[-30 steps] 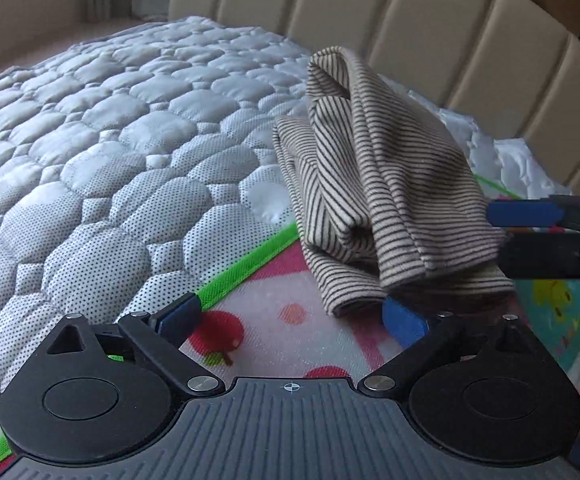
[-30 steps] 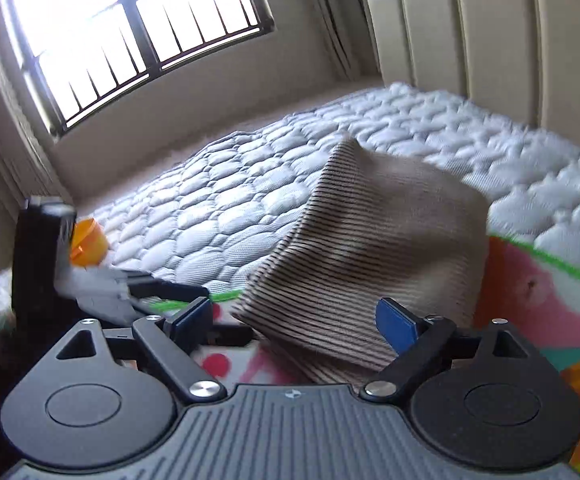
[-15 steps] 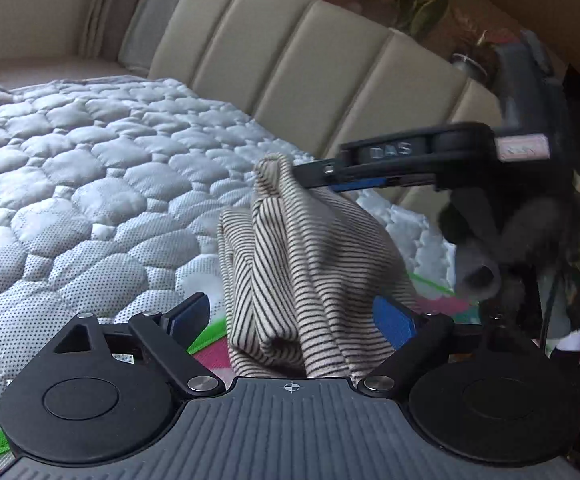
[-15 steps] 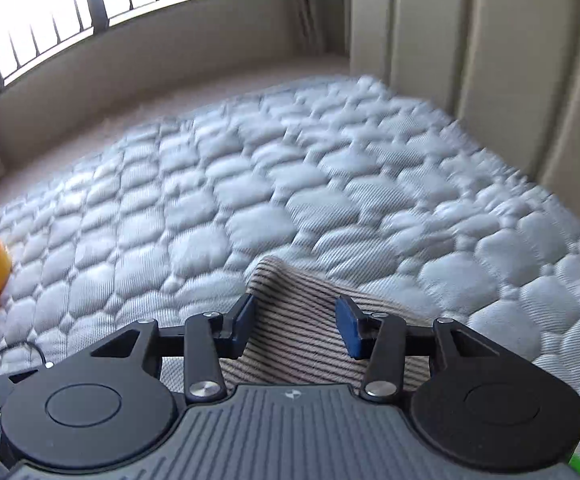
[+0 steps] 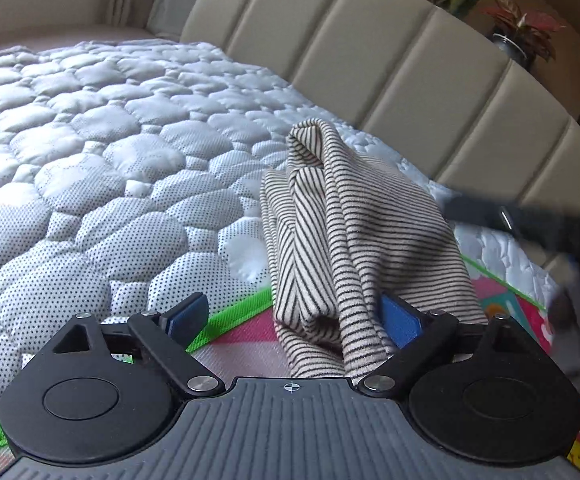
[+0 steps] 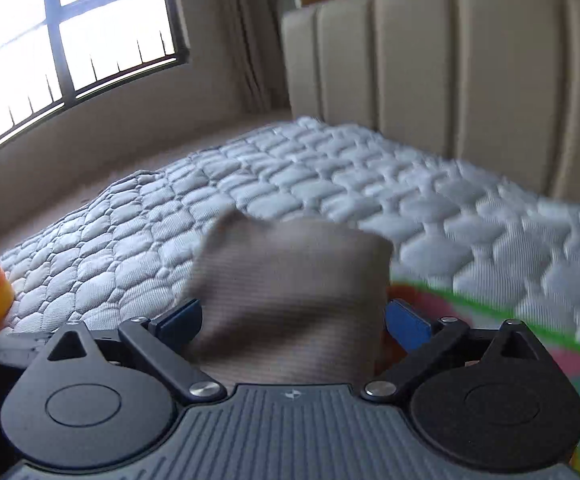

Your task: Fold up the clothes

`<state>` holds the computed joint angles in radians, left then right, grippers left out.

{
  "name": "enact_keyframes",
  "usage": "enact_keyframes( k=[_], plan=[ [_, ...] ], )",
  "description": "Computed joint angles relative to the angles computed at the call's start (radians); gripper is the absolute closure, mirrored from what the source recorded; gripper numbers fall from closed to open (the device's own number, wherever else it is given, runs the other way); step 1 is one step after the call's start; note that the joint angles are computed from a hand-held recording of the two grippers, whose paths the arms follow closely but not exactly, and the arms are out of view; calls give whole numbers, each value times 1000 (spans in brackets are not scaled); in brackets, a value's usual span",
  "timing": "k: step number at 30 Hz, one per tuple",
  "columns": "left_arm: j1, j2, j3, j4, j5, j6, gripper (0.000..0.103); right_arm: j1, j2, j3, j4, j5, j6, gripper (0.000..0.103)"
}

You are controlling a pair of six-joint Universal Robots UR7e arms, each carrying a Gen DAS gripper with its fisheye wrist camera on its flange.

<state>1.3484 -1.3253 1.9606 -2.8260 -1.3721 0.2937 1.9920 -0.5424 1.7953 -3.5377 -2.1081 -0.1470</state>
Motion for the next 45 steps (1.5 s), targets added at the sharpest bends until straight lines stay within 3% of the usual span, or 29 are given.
enact_keyframes(
  k=[2,4,5,6,8,10,13,15,17,19,21,23,27,33,36,40,43,45],
  plan=[
    [-2,-3,1,7,7,-6,7,-29,-14,59,21,30,128,4],
    [-5,-3,4,10,22,-2,7,-49,2,77,-10,60,168,4],
    [-7,-3,5,11,30,0,7,-52,-3,74,-11,84,174,16],
    [-7,-3,7,7,33,3,7,-55,-12,68,-6,111,178,47],
    [-8,-4,9,2,34,6,7,-52,-27,48,11,139,173,56],
    [-5,0,5,5,32,1,6,-38,-35,13,72,90,131,58],
    [-7,7,8,-2,42,12,4,-31,-7,-27,147,-12,63,54],
    [-21,10,29,-32,73,57,3,-28,4,-13,102,-41,58,27],
    [-32,11,50,-66,98,93,3,-25,13,5,47,-64,60,24],
    [-34,5,64,-89,99,83,3,-10,-16,54,24,-53,115,22],
    [-37,-9,78,-100,108,53,3,24,-45,115,-7,-82,122,8],
    [-59,-43,113,-107,153,28,3,61,-73,199,-63,-106,105,0],
    [-145,-141,212,-111,283,9,3,135,-109,332,-66,-187,170,0],
    [-378,-414,423,74,499,-207,0,197,-118,413,-33,-297,232,0],
    [-512,-539,502,312,640,-447,0,184,-130,431,-6,-307,276,0],
    [-566,-587,536,630,690,-755,0,152,-158,455,81,-268,349,0],
    [-561,-526,526,701,752,-823,0,168,-123,447,80,-310,285,0],
    [-541,-503,521,694,752,-827,0,185,-91,437,65,-349,245,0]
  ],
)
